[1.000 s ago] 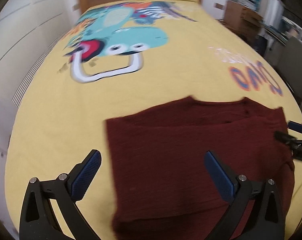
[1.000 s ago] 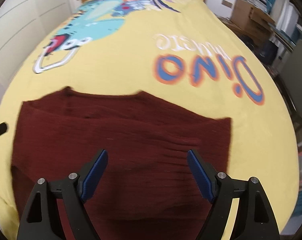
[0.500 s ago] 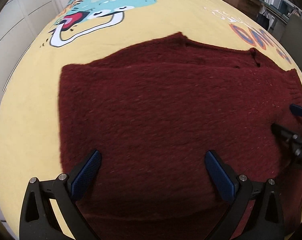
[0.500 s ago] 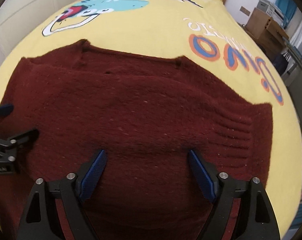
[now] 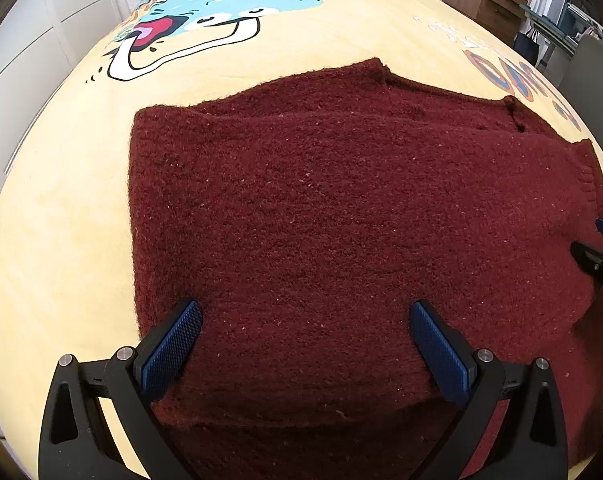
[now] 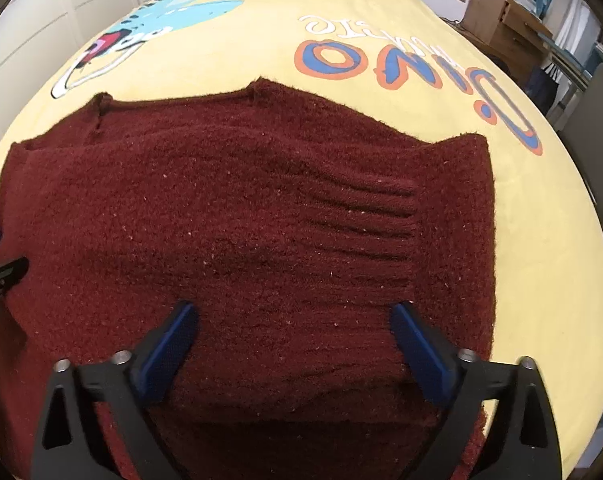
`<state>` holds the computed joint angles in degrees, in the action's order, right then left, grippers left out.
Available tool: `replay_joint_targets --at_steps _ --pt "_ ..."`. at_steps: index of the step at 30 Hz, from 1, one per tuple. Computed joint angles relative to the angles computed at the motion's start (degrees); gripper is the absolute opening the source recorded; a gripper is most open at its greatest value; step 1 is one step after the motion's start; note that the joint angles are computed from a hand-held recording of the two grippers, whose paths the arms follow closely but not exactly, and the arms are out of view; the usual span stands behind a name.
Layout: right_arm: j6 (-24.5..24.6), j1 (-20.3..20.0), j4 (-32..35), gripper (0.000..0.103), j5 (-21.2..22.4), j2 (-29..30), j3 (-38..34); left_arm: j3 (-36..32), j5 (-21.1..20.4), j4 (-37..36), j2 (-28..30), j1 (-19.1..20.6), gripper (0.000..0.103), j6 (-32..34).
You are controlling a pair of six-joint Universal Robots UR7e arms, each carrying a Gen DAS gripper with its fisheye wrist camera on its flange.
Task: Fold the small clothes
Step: 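Open both tools and smooth the folded sweater flat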
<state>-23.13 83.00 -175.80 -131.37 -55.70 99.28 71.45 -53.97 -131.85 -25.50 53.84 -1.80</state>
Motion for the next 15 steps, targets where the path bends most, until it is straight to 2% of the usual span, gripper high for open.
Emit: replay_joint_targets --at_steps 5,9,15 --pt "1.6 1.3 -0.1 0.102 0.0 -2.5 2.0 0.8 0.3 2.9 -1.9 -1.2 0.102 -3.5" --pt "1.5 2.3 -3.3 0.102 0.7 -6.5 6.7 4.2 -1.5 1.5 -5.4 -2.3 0.102 -5.0" --pt "2.0 3.1 -5.6 0.102 0.8 -14.1 14.7 9.7 -0.7 2.0 -11.3 -4.5 0.102 -6.1"
